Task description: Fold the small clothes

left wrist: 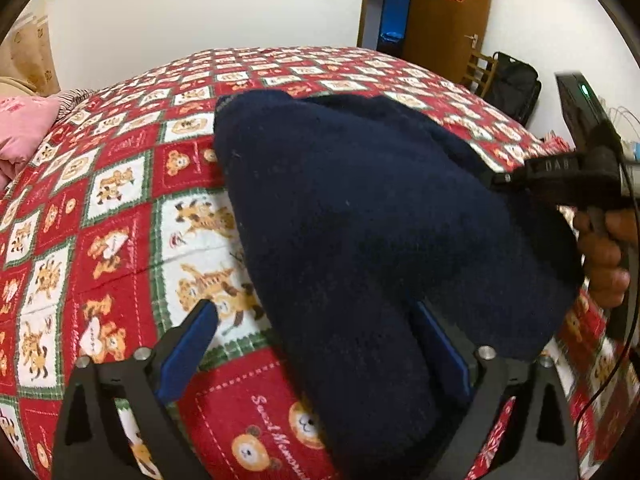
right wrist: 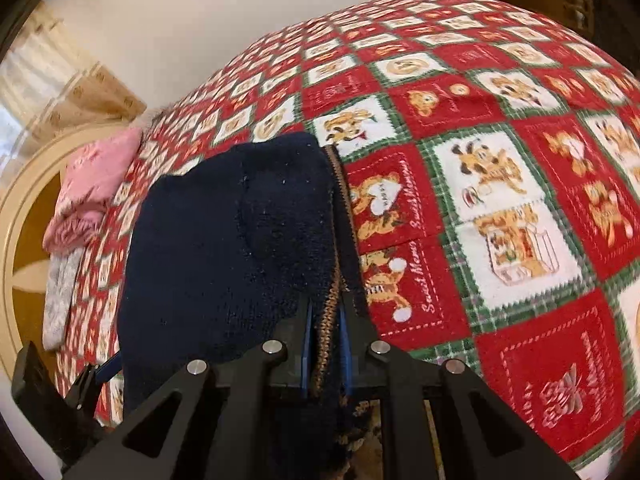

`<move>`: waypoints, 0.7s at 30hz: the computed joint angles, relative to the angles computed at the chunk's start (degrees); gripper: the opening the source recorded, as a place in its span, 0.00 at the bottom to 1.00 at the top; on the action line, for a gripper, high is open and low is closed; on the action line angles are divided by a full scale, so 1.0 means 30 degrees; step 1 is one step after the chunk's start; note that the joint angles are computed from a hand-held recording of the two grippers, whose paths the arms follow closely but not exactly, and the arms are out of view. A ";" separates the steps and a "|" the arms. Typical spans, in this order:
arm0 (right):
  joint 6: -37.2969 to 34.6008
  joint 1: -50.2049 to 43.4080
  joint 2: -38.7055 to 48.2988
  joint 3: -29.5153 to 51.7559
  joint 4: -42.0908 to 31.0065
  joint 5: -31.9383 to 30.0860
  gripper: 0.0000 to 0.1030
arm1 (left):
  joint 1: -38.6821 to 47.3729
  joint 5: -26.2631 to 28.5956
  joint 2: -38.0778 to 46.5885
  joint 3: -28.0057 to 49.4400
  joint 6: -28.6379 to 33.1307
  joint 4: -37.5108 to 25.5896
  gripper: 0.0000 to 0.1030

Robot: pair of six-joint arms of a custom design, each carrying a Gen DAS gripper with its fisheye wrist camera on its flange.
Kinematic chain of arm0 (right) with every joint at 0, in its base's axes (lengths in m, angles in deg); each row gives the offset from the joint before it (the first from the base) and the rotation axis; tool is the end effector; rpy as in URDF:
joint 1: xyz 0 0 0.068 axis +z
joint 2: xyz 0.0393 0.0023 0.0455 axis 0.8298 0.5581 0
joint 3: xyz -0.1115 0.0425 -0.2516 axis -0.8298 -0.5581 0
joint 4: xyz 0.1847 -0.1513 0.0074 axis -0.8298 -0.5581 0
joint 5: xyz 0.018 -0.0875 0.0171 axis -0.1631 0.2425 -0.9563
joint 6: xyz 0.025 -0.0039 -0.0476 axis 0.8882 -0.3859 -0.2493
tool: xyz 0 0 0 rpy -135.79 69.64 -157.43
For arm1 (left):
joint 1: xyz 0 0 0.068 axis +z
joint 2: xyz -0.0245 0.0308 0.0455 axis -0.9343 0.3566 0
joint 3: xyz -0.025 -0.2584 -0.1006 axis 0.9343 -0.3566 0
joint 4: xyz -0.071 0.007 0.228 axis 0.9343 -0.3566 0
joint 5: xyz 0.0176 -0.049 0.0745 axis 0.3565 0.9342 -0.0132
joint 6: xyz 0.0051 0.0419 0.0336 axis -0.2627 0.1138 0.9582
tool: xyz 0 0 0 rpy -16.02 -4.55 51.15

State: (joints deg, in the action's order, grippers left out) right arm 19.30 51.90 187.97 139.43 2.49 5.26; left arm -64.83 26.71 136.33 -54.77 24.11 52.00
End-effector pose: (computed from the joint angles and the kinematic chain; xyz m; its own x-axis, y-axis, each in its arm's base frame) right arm 0.3566 -0.0103 0.0883 -0.8766 -0.0029 -0.4813 -0.1999 0.9119 0.3585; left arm 0.1764 0.0069 0.0484 -0.7552 0.0364 -0.6545 0.1107 0.9912 -0.0727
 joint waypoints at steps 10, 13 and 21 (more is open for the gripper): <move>-0.0980 0.3973 -0.3531 -0.1191 0.2203 0.2154 0.51 | -0.0659 -0.0691 0.1380 -0.0406 -0.0397 0.2045 0.99; -0.0773 0.5413 -0.0439 0.1563 0.0083 0.5018 0.51 | -0.0318 -0.0376 0.1260 -0.0066 -0.0398 0.1289 1.00; -0.0499 0.4870 0.1099 0.1777 0.1611 0.6143 0.53 | -0.0025 0.0139 0.0959 0.0391 -0.0452 -0.0111 1.00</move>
